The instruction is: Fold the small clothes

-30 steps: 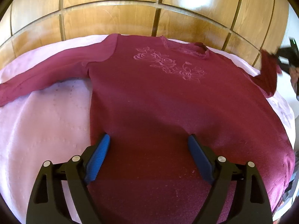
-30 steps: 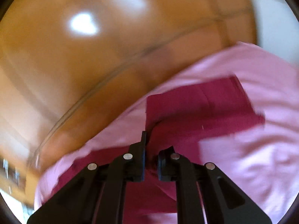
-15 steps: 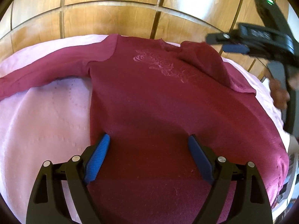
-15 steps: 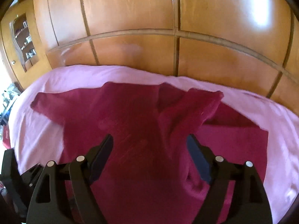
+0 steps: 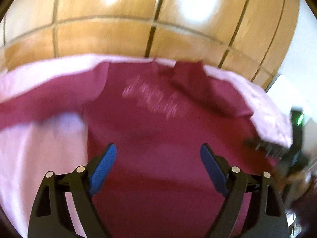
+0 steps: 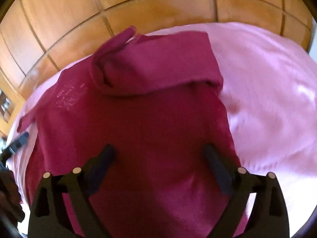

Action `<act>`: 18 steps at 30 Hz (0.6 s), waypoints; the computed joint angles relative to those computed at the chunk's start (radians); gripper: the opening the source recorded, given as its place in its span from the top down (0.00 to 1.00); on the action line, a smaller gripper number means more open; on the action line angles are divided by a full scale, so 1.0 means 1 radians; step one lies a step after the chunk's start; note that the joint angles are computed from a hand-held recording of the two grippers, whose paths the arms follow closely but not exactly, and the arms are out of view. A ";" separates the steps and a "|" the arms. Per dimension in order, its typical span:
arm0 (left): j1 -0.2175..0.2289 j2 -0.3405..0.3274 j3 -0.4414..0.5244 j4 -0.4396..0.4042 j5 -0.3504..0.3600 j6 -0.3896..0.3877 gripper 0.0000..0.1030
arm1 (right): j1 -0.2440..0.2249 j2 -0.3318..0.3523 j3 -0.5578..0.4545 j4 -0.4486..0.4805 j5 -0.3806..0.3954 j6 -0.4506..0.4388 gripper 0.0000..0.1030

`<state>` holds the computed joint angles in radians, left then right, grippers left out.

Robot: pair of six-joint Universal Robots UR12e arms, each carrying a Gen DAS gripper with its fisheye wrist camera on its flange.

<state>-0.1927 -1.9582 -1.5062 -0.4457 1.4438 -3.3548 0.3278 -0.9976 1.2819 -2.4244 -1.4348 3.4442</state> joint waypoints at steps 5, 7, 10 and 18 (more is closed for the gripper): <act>0.001 -0.052 0.131 -0.082 -0.091 0.027 0.17 | 0.044 0.010 -0.001 -0.032 -0.154 -0.087 0.02; -0.007 -0.079 0.189 -0.121 -0.113 0.040 0.23 | 0.037 0.004 0.011 -0.045 -0.135 -0.079 0.02; -0.028 -0.143 0.318 -0.220 -0.102 0.085 0.32 | 0.028 -0.001 0.030 -0.078 -0.102 -0.063 0.02; -0.064 -0.335 0.650 -0.445 -0.049 0.114 0.48 | 0.027 -0.005 0.049 -0.119 -0.094 -0.060 0.02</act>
<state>-0.2567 -2.2927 -0.8567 -0.8909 1.3947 -3.2411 0.3546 -1.0026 1.3313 -2.5432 -1.5284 3.3841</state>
